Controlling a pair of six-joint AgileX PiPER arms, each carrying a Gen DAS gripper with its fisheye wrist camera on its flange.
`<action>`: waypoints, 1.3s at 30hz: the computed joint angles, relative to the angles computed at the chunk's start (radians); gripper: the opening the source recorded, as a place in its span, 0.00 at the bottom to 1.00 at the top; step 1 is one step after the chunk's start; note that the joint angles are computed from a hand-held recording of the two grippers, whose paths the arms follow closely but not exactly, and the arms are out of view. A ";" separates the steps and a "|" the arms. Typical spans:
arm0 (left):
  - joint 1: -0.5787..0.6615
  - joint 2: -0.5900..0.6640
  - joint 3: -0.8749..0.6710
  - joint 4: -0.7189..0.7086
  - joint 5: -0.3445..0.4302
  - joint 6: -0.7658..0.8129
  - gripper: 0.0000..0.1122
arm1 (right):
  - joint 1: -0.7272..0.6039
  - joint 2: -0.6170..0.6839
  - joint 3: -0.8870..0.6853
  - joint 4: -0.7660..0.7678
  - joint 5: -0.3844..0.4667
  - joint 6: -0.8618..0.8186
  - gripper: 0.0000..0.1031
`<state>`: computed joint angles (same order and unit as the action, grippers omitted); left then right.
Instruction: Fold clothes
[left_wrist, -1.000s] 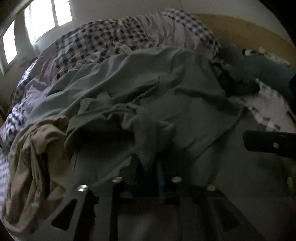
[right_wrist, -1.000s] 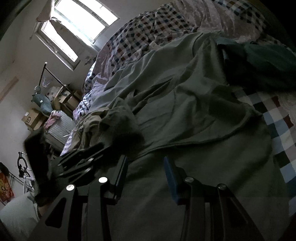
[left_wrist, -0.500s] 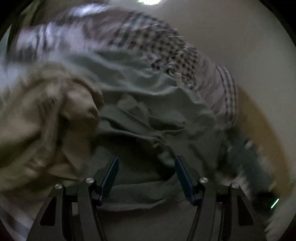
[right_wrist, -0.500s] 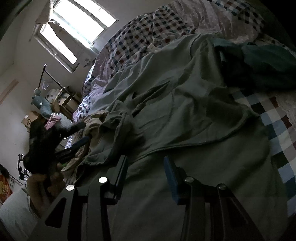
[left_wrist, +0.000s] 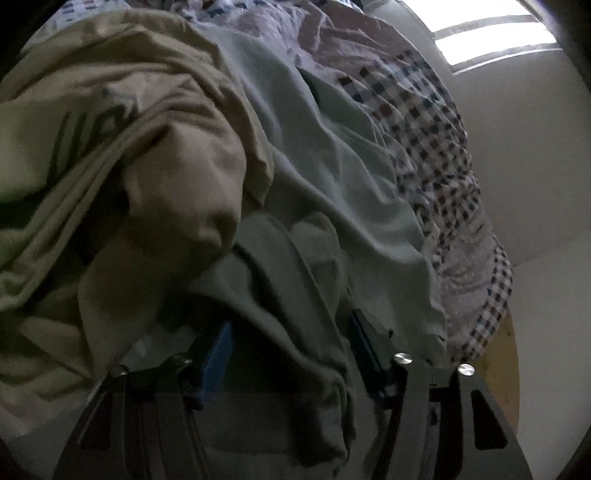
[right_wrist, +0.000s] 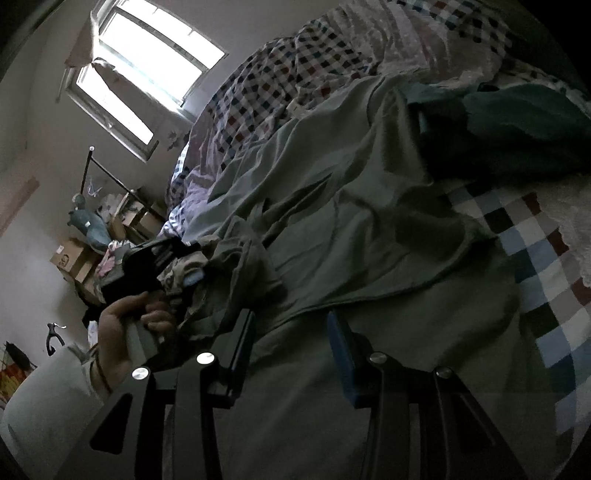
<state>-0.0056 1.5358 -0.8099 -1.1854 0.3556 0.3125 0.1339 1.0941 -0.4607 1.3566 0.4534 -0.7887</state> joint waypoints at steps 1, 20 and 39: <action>-0.015 0.006 -0.027 0.100 -0.016 -0.095 0.09 | -0.023 -0.012 0.002 -0.015 0.018 0.007 0.43; -0.827 -0.192 -0.127 1.582 0.082 -0.718 0.58 | -0.608 -0.094 0.028 -0.110 0.364 -0.022 0.43; -0.759 -0.535 0.405 2.163 0.401 -0.978 0.59 | -0.386 -0.066 0.041 -0.145 0.155 0.089 0.43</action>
<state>-0.7650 1.0010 -0.4050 0.9780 0.7561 -0.6657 -0.2522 1.0284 -0.4200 1.2116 0.6080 -0.6997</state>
